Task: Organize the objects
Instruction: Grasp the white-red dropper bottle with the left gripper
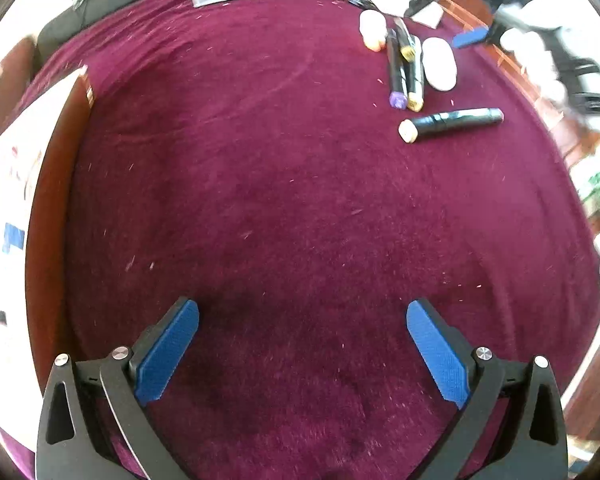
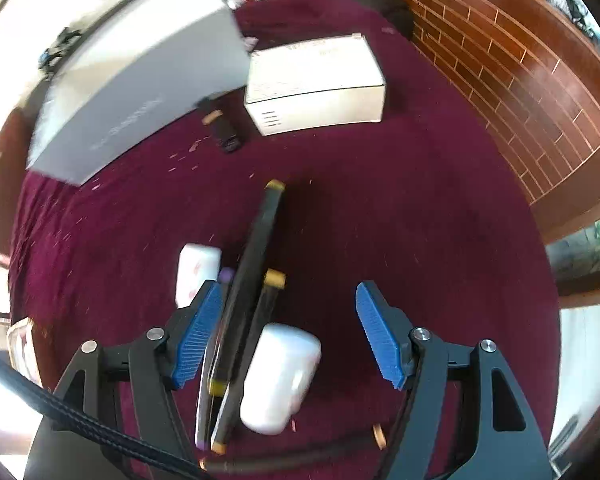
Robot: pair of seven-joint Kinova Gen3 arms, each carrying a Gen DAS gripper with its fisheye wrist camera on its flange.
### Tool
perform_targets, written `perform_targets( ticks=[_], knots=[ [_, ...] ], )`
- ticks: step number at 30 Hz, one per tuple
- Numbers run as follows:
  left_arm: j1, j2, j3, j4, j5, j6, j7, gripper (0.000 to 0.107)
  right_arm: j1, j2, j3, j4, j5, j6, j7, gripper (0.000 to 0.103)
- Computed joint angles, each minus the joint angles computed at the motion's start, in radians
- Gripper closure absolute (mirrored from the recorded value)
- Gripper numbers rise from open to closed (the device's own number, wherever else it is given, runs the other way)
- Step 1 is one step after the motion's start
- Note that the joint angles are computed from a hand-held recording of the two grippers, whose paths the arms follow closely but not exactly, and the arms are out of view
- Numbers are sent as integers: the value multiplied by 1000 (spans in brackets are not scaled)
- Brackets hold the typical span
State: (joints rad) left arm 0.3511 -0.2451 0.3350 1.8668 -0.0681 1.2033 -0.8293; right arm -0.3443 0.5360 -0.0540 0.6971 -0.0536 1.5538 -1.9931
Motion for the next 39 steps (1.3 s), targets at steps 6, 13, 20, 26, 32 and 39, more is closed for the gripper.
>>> perform_targets(
  ticks=[6,13,20,26,32,39],
  knots=[
    [-51,-93,-66,34,66,42,0,6,-49,172,-59,-272,50,171,16,47],
    [-115,-160,-62,35,73,74,1,6,-78,174,-155,-277,-35,209,107,53],
    [-147,-177,-62,36,103,52,-13,6,-2,87,-259,-41,-270,193,198,53],
    [-163,-183,-53,14,99,31,-50,6,102,-86,-250,166,-362,67,221,53],
    [-174,-115,-59,19,102,-52,-33,7,69,-363,-159,329,-143,-154,214,47],
    [-87,1,8,18,-5,-96,-58,20,94,-433,-49,464,-212,-225,65,4]
  ],
)
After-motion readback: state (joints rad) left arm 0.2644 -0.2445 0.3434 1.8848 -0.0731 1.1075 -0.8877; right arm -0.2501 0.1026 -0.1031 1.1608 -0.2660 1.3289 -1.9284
